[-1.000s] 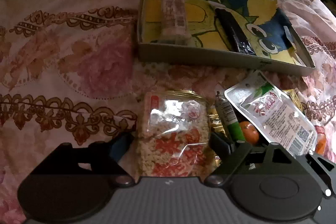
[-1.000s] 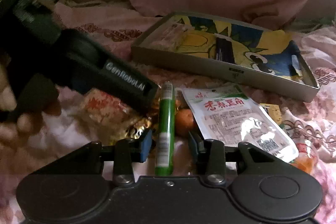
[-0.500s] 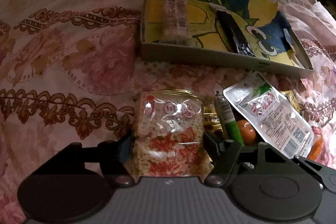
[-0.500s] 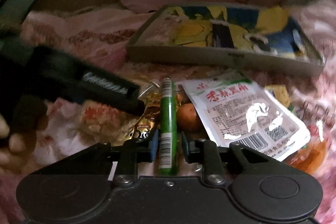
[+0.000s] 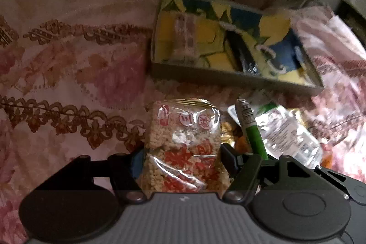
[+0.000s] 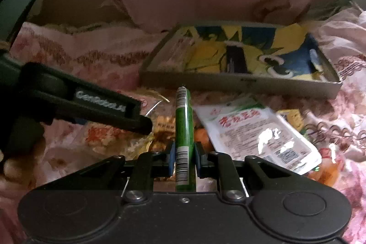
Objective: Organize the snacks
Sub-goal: 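Lift both snacks and carry them over the printed tray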
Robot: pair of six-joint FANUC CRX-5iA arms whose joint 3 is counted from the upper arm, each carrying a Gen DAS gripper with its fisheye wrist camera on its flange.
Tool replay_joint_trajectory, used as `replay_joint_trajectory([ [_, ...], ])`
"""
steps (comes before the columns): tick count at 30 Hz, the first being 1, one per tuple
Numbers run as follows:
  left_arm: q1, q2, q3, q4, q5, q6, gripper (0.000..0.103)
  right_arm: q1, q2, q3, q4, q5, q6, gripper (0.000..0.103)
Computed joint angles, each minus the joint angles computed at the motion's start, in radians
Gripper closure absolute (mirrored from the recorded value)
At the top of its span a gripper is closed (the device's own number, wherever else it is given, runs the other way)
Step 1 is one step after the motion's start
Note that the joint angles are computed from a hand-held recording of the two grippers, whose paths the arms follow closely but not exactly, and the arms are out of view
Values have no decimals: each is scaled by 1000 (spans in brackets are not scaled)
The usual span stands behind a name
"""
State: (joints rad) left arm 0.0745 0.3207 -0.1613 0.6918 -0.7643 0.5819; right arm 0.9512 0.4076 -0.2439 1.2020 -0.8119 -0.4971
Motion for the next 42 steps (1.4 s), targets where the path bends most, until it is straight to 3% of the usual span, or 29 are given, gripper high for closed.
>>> replay_joint_trajectory([
  [8, -5, -49, -71, 194, 37, -124, 31, -9, -47, -38, 73, -35, -97, 85],
  [14, -100, -102, -142, 425, 227, -321, 31, -35, -76, -48, 122, -65, -138, 84],
  [18, -137, -74, -109, 531, 241, -344, 31, -71, -92, -36, 141, -66, -126, 84],
  [22, -194, -38, -83, 640, 328, -407, 31, -123, -104, -26, 189, -59, -97, 84],
  [27, -230, 30, -21, 674, 358, -404, 31, -202, -102, -22, 253, -25, -95, 84],
  [33, -269, 112, 18, 790, 372, -492, 31, -297, -81, -54, 412, 9, -282, 84],
  [39, -290, 179, 43, 902, 364, -582, 31, -352, -39, -40, 449, 35, -368, 84],
  [42, -286, 198, 53, 895, 342, -607, 31, -372, -19, -33, 460, 43, -405, 84],
])
